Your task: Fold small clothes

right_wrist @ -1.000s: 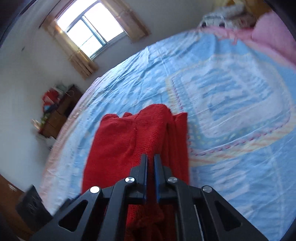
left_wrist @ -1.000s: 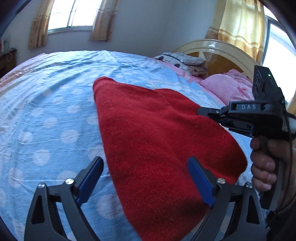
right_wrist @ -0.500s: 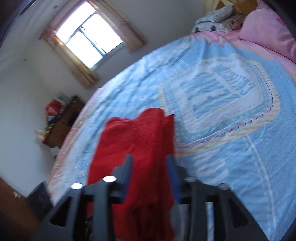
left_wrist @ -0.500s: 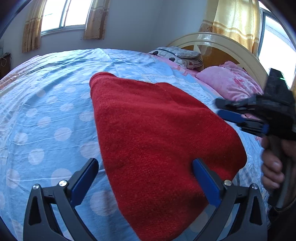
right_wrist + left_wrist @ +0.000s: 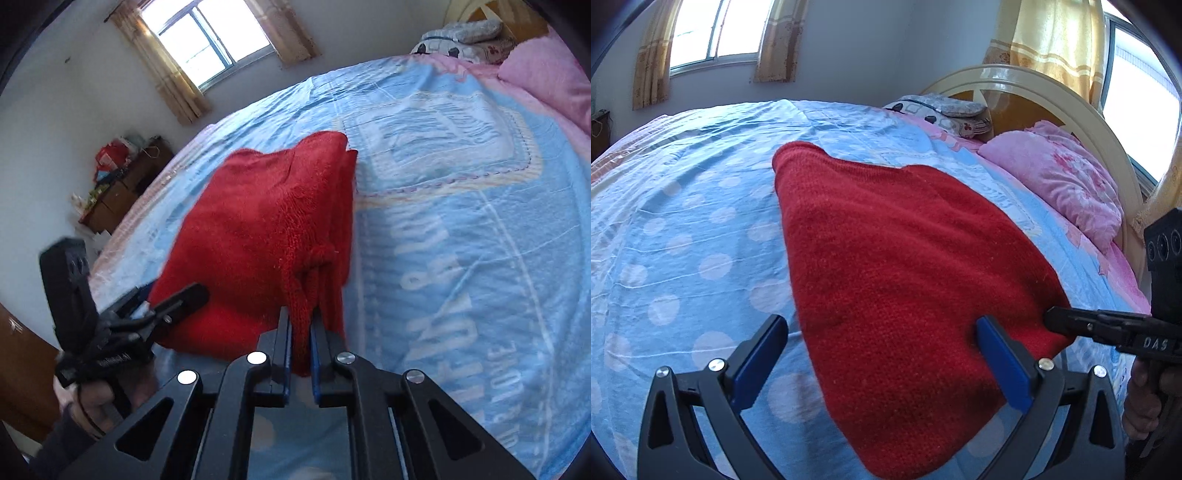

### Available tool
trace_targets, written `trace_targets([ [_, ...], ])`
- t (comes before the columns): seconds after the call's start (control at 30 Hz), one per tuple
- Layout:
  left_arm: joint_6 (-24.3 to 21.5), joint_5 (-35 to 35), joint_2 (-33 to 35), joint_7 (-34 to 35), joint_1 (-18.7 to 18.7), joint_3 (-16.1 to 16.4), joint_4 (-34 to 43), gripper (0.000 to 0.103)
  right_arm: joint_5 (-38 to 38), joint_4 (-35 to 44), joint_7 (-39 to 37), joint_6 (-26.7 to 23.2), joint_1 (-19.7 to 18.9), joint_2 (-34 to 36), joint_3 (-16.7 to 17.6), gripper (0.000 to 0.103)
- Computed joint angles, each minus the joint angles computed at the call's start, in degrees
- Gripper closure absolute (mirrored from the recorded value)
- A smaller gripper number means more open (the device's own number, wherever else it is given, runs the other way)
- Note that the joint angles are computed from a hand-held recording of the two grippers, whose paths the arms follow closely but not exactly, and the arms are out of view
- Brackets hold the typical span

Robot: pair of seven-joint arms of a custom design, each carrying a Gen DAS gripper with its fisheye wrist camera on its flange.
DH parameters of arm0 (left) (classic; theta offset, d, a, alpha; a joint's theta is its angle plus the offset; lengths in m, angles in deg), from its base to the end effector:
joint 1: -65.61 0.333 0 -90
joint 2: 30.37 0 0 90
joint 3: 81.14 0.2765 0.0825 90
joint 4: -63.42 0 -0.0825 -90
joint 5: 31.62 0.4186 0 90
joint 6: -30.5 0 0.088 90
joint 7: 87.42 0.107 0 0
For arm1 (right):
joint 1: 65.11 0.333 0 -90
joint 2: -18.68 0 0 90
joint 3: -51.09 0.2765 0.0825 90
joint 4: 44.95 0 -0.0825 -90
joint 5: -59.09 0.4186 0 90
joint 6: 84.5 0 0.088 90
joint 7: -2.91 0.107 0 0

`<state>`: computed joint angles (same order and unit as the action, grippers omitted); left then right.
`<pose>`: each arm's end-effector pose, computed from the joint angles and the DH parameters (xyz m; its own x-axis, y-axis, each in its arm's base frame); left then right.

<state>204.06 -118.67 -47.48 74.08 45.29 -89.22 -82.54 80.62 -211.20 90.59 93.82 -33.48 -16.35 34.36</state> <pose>0.4483 -0.1544 0.3551 -0.3790 -0.8949 0.2357 -0.6704 0.0900 -0.7365 0.4049 0.0910 0.3662 0.0621 -0.9159 -0.3966 -0.7597 0.2143 -0.6139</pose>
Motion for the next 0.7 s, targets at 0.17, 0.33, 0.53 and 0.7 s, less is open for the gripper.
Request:
trace_targets([
  [0.17,0.7,7.7,0.8,-7.4,-0.4,0.2,-0.3,0.000,1.8,1.9,-1.7,-0.2,3.1,1.9,-4.1,0.096],
  [0.33,1.0,10.0,0.8,-9.1,-2.0,1.8,-0.7,0.000,1.4,1.8,-1.1,-1.8,-0.6,1.9,0.3,0.096],
  [0.53,1.4,11.5,1.0,-10.5,-3.3,3.0,-0.8,0.000,1.2,1.8,-1.6,-2.1,-4.9,0.4,4.9,0.084],
  [0.7,0.0,11.8,1.1,-11.2,-3.1,3.6,-0.5,0.000,-3.5,3.0,0.6,5.7,-4.1,-0.1,5.9,0.082],
])
